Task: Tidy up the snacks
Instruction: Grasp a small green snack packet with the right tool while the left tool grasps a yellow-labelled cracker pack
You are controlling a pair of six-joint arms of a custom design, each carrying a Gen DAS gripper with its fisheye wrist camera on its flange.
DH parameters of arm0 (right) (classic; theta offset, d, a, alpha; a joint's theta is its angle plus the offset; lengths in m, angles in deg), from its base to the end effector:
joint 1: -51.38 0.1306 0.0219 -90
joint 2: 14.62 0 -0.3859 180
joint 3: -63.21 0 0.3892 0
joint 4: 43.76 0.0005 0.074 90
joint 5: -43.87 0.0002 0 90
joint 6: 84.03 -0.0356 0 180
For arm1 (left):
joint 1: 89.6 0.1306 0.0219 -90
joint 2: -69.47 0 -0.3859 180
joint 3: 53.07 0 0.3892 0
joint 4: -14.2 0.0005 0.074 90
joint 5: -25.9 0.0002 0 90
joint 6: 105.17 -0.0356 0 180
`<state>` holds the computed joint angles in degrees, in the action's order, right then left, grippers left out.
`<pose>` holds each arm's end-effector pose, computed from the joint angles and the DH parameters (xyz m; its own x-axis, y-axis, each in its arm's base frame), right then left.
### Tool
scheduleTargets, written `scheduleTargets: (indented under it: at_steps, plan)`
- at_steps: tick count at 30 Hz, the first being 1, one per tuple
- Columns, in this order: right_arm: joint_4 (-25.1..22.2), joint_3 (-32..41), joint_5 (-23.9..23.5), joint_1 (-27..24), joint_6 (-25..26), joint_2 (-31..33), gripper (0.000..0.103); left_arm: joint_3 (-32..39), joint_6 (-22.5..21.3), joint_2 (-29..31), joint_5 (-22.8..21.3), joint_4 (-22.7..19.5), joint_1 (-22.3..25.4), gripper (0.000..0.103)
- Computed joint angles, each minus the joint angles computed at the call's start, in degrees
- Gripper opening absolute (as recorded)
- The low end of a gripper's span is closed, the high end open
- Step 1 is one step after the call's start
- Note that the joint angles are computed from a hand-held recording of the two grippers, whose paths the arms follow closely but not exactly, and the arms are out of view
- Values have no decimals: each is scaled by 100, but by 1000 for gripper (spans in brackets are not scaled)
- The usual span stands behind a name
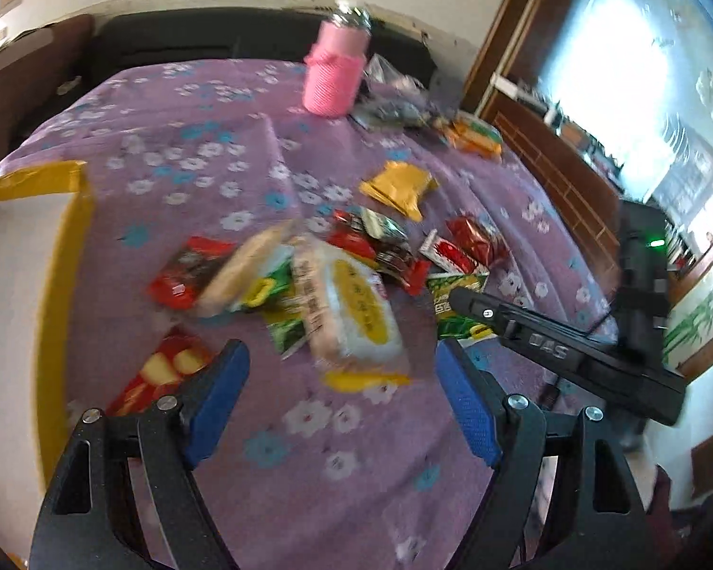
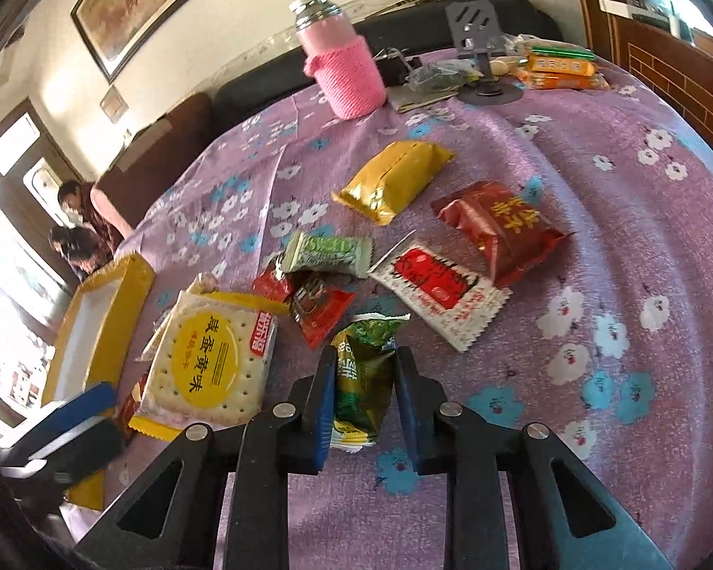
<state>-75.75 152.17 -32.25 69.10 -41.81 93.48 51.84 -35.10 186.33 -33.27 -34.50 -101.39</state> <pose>0.5528 0.1671 0.2851 -0.6110 0.5595 -0.5600 0.4470 0.8277 0.3392 0.6110 -0.1467 0.3030 -0.6585 0.4365 -0.6131 0.6870 0.6813 -0.2529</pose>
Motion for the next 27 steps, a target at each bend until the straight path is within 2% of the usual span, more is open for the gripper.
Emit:
scheduleTargets:
  at_steps: [5,10,11,12,18,19,20,21,23,25,27]
  plan:
    - [121,-188,268,-5,-47,-223,25,-229,-122,-49,-1104,737,-455,81]
    - [136,-187,381,13,0,-264,25,-441,-501,44,-2266,1331,-802,81]
    - [132,-177,368,7,7,-256,25,-438,-546,70,-2305,1352,-810,80]
    - [125,-170,360,6,7,-248,25,-407,-533,101,-2269,1291,-790,67]
    - [118,-166,334,2,-11,-236,25,-321,-308,67,-1828,1133,-591,62]
    - [120,-167,334,3,-12,-232,25,-374,-243,-3,-1708,1165,-532,55]
    - [123,-168,336,3,-9,-234,25,-358,-222,-37,-1479,1097,-461,30]
    - [123,-168,336,3,-9,-234,25,-269,-172,-37,-1169,891,-371,23]
    - [131,-168,318,1,-4,-234,25,-298,-81,-147,-935,829,-246,21]
    - [112,-142,319,12,2,-195,25,-407,-81,-275,-857,911,-153,21]
    - [94,-125,335,21,-13,-164,25,-397,-149,-290,-833,807,-96,21]
